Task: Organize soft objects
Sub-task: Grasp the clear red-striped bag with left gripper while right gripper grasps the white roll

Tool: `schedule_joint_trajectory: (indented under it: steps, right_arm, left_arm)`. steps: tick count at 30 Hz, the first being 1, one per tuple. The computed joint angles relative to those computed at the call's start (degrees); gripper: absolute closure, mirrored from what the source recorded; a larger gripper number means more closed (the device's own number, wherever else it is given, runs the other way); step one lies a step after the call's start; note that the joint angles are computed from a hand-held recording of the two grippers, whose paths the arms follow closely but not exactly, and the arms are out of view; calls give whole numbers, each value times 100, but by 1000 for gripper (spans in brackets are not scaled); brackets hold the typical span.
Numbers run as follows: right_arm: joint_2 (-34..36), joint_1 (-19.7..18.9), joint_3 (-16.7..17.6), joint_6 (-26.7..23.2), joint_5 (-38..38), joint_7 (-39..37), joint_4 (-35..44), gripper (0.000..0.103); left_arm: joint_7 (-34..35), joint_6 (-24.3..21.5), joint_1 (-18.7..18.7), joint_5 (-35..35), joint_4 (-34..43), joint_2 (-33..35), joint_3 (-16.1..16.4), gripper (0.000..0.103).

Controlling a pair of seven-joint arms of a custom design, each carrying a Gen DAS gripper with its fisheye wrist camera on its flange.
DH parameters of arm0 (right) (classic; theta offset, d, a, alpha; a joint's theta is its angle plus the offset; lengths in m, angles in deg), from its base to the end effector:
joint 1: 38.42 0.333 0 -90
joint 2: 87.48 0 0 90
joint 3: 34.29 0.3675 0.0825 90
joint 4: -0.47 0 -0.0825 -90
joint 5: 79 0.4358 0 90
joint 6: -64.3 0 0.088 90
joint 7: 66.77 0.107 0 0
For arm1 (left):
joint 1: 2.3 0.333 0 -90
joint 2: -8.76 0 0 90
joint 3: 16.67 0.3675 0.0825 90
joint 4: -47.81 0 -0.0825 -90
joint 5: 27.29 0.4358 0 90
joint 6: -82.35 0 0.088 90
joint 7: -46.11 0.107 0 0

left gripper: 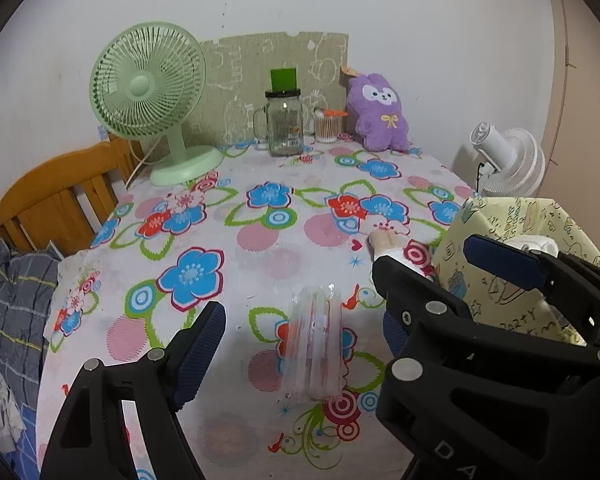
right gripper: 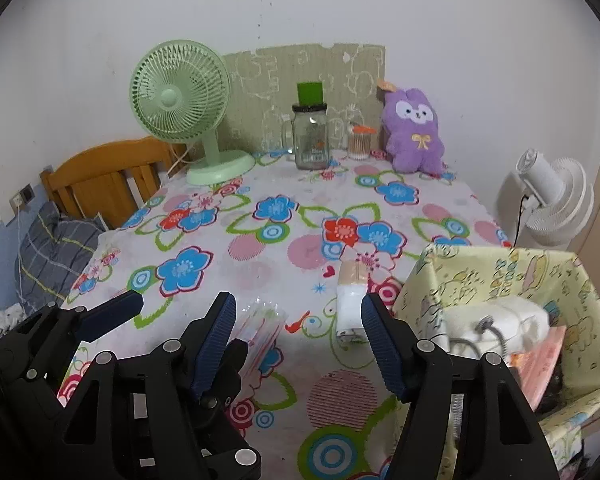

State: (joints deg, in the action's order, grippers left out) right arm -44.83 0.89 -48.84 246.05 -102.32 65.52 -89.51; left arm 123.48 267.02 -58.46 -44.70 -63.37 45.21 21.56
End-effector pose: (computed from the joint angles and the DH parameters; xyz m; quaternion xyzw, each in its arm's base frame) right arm 0.7049 0.4202 0.3114 -0.7148 0.5544 -0.2194 0.3654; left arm 0.6805 -0.2578 0.3137 -0.6352 0.6566 -0.2866 0.2885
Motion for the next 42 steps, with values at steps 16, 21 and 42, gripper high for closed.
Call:
schedule_joint_trajectory:
  steps: [16, 21, 42]
  right_arm:
    - [311, -125, 161, -325, -147, 306, 449, 40]
    - [393, -241, 329, -505, -133, 260, 591, 40]
    - [664, -582, 676, -1087, -149, 391, 895, 40]
  left_arm:
    - [-324, -186, 765, 544, 178, -21, -639, 21]
    - [-399, -286, 947, 652, 274, 24, -784, 21]
    - [-812, -743, 1817, 1467, 771, 228, -1679, 39]
